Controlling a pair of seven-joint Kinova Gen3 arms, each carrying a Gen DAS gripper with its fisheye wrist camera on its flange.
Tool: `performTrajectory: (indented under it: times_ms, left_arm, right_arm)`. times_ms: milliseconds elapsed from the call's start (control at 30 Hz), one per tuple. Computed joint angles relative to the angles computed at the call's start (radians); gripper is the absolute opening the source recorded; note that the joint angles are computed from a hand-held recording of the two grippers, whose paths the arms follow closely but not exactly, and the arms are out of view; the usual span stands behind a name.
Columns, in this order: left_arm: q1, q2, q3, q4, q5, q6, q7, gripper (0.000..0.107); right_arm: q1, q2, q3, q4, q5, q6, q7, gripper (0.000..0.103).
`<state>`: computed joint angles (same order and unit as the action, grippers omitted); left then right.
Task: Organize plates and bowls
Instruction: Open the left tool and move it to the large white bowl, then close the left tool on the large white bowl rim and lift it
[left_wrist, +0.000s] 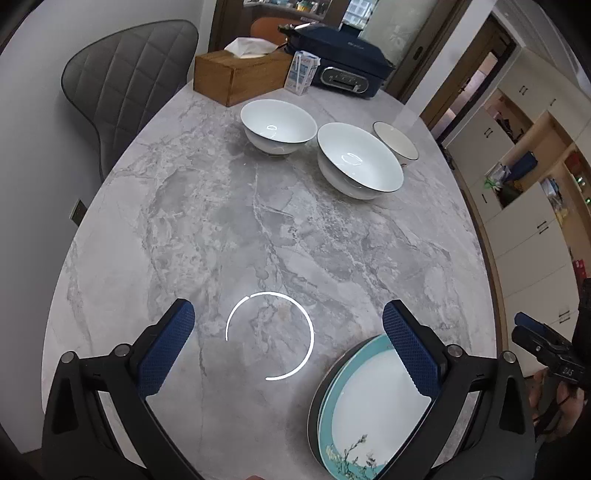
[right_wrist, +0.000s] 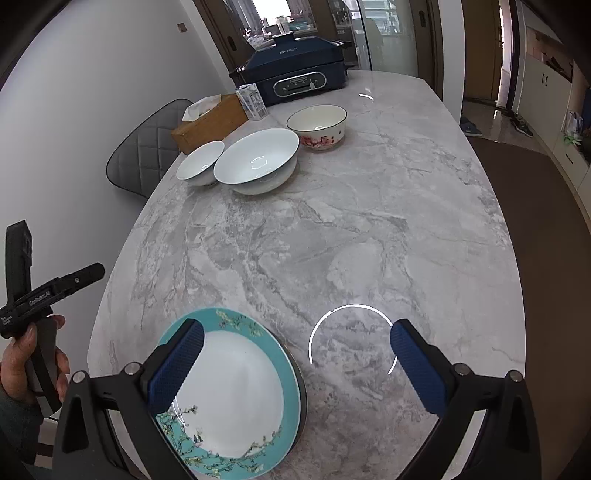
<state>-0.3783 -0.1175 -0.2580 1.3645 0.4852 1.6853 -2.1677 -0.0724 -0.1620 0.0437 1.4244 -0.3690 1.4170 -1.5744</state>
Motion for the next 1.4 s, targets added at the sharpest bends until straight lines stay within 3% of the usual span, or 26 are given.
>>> performTrajectory:
  times_ms: [233, 367, 433, 633, 900, 1233, 1400]
  left_arm:
    - [0.074, 0.120, 0.128, -0.091, -0.052, -0.162, 0.154, 0.103]
    - [0.165, 0.218, 0.214, -0.154, -0.157, -0.237, 0.265, 0.103]
    - [0.202, 0.272, 0.240, -0.182, -0.186, -0.262, 0.319, 0.103]
    - [0.255, 0.390, 0.278, -0.241, -0.208, -0.302, 0.429, 0.102]
    - [0.264, 0.481, 0.301, -0.284, -0.216, -0.323, 0.490, 0.100]
    - [0.258, 0.553, 0.319, -0.335, -0.204, -0.312, 0.501, 0.059]
    - [0.254, 0.586, 0.327, -0.361, -0.195, -0.308, 0.505, 0.049]
  right_arm:
    - [0.032, 0.211, -0.003, -0.191, -0.038, -0.008, 0.055, 0.103]
    - [0.070, 0.379, -0.033, -0.340, -0.069, -0.001, 0.033, 0.103]
    - [0.079, 0.469, -0.056, -0.430, -0.061, 0.015, 0.021, 0.098]
    - [0.082, 0.646, -0.118, -0.597, -0.042, 0.053, -0.015, 0.081]
    - [0.071, 0.759, -0.165, -0.698, -0.056, 0.066, -0.050, 0.074]
    - [0.037, 0.862, -0.177, -0.830, -0.031, 0.127, -0.096, 0.060]
    - [0.029, 0.874, -0.180, -0.832, -0.020, 0.131, -0.097, 0.051]
